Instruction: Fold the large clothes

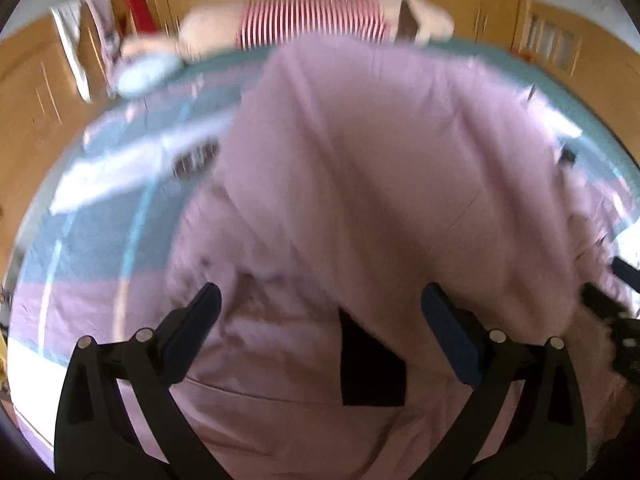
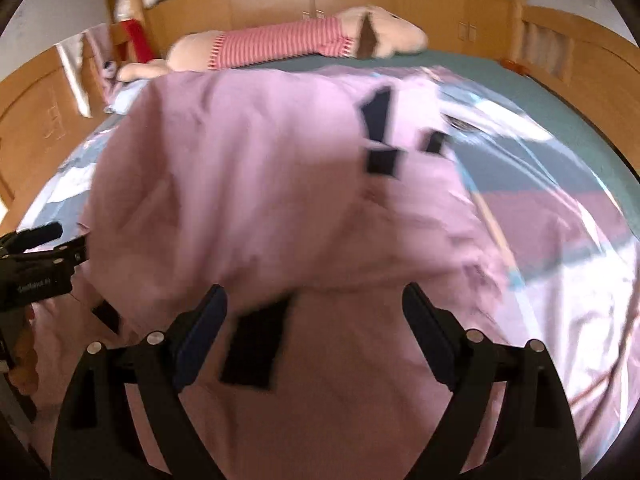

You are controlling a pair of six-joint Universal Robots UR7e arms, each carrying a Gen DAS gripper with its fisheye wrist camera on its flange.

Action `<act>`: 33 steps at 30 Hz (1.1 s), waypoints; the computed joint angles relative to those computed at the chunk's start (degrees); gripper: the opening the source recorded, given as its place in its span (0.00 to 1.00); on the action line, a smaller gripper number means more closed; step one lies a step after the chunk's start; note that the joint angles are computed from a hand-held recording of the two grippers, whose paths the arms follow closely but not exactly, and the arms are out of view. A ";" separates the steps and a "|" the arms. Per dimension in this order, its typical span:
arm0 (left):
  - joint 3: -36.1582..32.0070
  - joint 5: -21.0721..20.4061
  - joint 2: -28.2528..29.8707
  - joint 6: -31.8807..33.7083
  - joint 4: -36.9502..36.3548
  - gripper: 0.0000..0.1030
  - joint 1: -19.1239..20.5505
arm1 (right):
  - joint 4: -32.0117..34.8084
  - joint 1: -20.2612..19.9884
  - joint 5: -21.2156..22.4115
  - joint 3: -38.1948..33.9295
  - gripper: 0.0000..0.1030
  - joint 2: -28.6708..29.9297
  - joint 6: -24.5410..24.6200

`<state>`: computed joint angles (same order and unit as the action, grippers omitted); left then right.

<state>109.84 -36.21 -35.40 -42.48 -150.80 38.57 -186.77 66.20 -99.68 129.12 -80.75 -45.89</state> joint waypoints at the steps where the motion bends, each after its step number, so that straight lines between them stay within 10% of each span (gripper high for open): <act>1: -0.82 -2.15 0.27 -1.66 2.30 0.98 1.48 | 1.77 -1.05 -1.06 -0.22 0.86 -0.64 1.11; 8: -0.60 -4.41 -0.89 -5.07 3.27 0.98 2.41 | 9.31 -5.67 2.59 0.38 0.87 -6.39 5.72; 17: 2.44 -0.71 -5.05 -16.72 17.58 0.98 -1.39 | -6.49 -5.81 -2.21 7.19 0.89 -2.37 -4.57; 33: 18.48 -5.16 -9.54 -36.98 17.11 0.98 -13.89 | -3.73 -10.16 -3.97 20.76 0.92 -16.13 -15.58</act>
